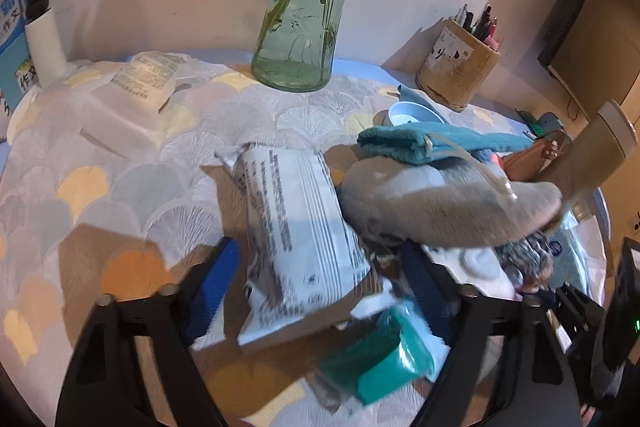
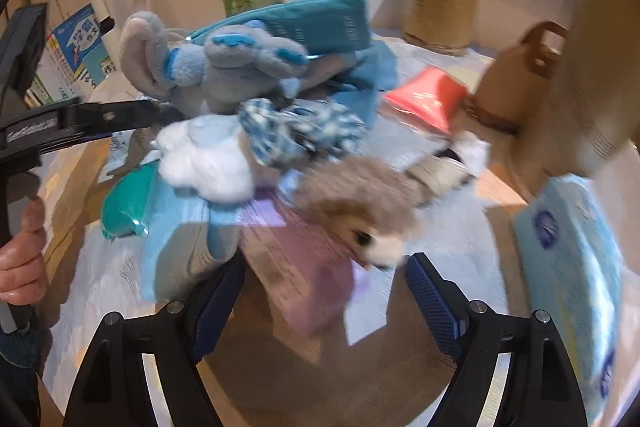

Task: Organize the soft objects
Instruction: 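Grasp the white snack packet with the left tool while the right tool grasps the purple soap bar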

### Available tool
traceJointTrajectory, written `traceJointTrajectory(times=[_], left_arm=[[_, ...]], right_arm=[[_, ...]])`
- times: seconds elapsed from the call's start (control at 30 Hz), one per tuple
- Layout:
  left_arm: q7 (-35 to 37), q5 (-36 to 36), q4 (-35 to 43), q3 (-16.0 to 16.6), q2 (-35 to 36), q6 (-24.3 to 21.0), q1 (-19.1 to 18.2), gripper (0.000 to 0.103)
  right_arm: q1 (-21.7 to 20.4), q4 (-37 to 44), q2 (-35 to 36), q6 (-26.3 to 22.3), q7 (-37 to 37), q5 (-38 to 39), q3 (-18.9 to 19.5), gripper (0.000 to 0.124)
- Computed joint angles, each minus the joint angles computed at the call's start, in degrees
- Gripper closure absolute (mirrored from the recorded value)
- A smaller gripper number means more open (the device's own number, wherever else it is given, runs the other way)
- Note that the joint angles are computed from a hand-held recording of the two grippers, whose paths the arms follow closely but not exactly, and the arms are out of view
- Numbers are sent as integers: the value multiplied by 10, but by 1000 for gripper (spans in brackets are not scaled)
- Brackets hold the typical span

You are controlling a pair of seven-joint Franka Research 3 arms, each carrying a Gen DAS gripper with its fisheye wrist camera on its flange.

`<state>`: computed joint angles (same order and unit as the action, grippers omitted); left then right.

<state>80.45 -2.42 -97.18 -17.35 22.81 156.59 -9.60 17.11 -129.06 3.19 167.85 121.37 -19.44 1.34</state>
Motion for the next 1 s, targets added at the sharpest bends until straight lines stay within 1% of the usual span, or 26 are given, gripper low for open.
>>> traceJointTrajectory(times=[0.03, 0.07, 0.1, 0.17, 0.27, 0.3, 0.37, 0.43, 0.5, 0.57, 0.6, 0.63, 0.7, 0.73, 0.77, 0.8, 0.83, 0.87, 0.9, 0.93, 0.97, 1.0], left_arm=[[-3, 4, 9, 3, 6, -7, -3, 48], [-6, 9, 12, 5, 8, -9, -5, 49], [-6, 11, 10, 5, 7, -5, -5, 52], [-10, 18, -10, 9, -9, 6, -6, 55], [-23, 30, -58, 16, -46, 30, -5, 55], [-22, 26, -77, 14, -60, 38, -1, 56], [-18, 9, -124, 10, -96, 57, 10, 56], [-4, -20, -167, 3, -128, 70, 19, 56], [38, -82, -214, -9, -165, 87, 31, 56], [89, -146, -250, -12, -192, 95, 28, 56], [105, -166, -262, -9, -201, 97, 22, 56], [105, -164, -274, -3, -209, 100, 14, 56], [73, -120, -293, 13, -217, 106, -3, 56], [39, -80, -296, 22, -218, 102, -10, 54], [1, -37, -297, 30, -219, 97, -15, 43], [-43, 12, -300, 37, -220, 95, -18, 33], [-82, 55, -305, 43, -222, 101, -20, 32], [-89, 64, -310, 45, -223, 110, -20, 32], [-79, 53, -312, 45, -223, 116, -22, 32], [-79, 51, -312, 46, -222, 118, -23, 33], [-78, 48, -312, 46, -220, 121, -24, 39], [-54, 23, -311, 44, -219, 122, -25, 61]], right_arm=[[3, 4, 2, -1, 8, -17, -1, 55], [7, 9, 4, -3, 21, -36, -2, 65], [8, 5, 3, 4, 14, -35, 0, 68], [7, -9, -7, 15, 6, -27, 2, 78], [1, -50, -36, 43, -44, 52, 15, 81], [-3, -67, -50, 48, -31, 49, 18, 81], [-25, -96, -81, 44, 31, -6, 38, 82], [-34, -137, -121, 46, 34, 5, 52, 82], [-31, -173, -159, 42, 18, 35, 59, 82], [-10, -199, -183, 31, -20, 79, 53, 82], [-8, -204, -186, 26, -32, 90, 58, 82], [-16, -206, -185, 24, -36, 91, 69, 82], [-58, -190, -167, 17, -12, 64, 112, 78], [-79, -187, -163, 27, 4, 40, 130, 70], [-87, -188, -161, 33, 10, 28, 137, 62], [-108, -178, -153, 30, 32, 0, 157, 62], [-123, -175, -152, 26, 54, -28, 170, 62], [-144, -170, -150, 19, 89, -74, 190, 62], [-163, -167, -152, 16, 130, -123, 209, 62], [-166, -171, -156, 20, 153, -144, 212, 62], [-166, -177, -158, 29, 169, -157, 210, 67], [-170, -182, -162, 39, 191, -174, 210, 72]])
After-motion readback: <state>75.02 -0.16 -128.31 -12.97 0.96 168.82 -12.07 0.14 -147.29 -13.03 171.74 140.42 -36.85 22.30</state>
